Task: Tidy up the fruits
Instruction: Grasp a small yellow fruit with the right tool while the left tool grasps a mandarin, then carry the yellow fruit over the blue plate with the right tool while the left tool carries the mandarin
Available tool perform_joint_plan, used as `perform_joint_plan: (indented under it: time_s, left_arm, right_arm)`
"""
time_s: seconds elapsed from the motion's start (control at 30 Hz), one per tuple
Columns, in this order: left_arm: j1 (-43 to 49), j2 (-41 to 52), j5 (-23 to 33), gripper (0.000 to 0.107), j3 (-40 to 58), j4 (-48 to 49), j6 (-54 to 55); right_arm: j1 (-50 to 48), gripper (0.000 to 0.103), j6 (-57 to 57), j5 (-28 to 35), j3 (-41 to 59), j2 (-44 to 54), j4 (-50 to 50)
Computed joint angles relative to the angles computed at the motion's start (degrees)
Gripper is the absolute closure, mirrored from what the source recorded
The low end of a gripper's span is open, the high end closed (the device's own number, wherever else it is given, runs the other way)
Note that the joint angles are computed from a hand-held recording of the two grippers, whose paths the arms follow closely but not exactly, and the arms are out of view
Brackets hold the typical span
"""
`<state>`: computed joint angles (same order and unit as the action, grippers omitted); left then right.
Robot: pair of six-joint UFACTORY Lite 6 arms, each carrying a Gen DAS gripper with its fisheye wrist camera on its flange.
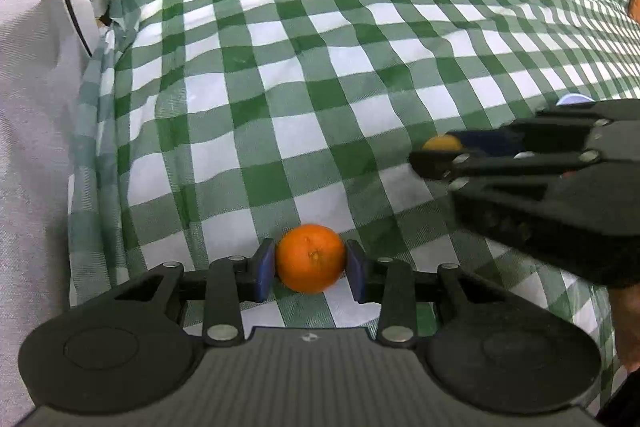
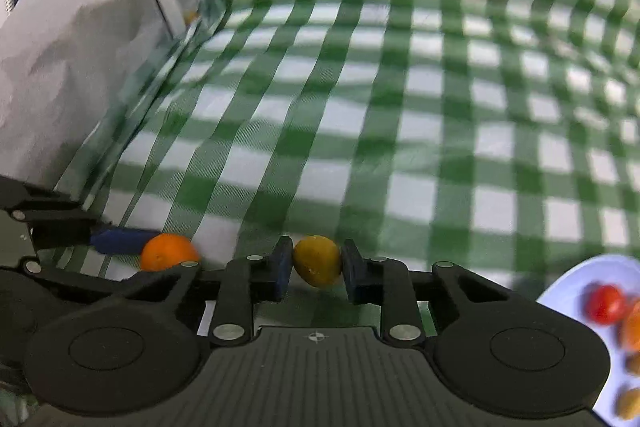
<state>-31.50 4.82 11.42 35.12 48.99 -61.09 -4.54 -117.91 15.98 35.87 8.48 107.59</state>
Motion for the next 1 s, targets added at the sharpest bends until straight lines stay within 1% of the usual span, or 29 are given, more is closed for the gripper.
perform_joint_plan:
  time_s: [0.1,0.17,0.23,0.37,0.53,0.8,1.0]
  left_arm:
    - [-0.14,1.58,0.01,0.066,0.77,-0.47,0.45]
    - [-0.34,2.17,0.12,0.066,0.96,1.45,-1.53]
    - [0.08,2.39,-0.17,0.066,1.15,0.56,-0.65]
    - [-0.32,2.48,0.21,0.066,1.13,2.33,-2.36]
    - [-0.94,2.87,0.95,0.066,1.72,2.77,-3.66]
    - [-2.72,2.64,2.71,0.066,2.71,3.94,-5.83]
    - [-6.40,3.15,4.40,0.066,4.31,8.52,-12.10]
  right_arm:
    - [-1.37,0.076,2.51,0.44,0.66,-0.13,-2.68]
    - [-1.36,0.075,3.07,-0.56,1.27,1.17,-3.40]
    - [-1.23,0.075,4.02,-1.52,1.88,2.50,-4.43]
    - [-0.79,0.075,1.49,-1.45,1.06,1.57,-1.36]
    - [-1.30,0.075,2.40,-1.11,0.11,-0.33,-2.39]
    - [-5.11,0.075,9.56,0.20,-1.71,-5.30,-11.57]
    - [-12.33,0.075,14.84,3.34,-3.49,-10.23,-21.32]
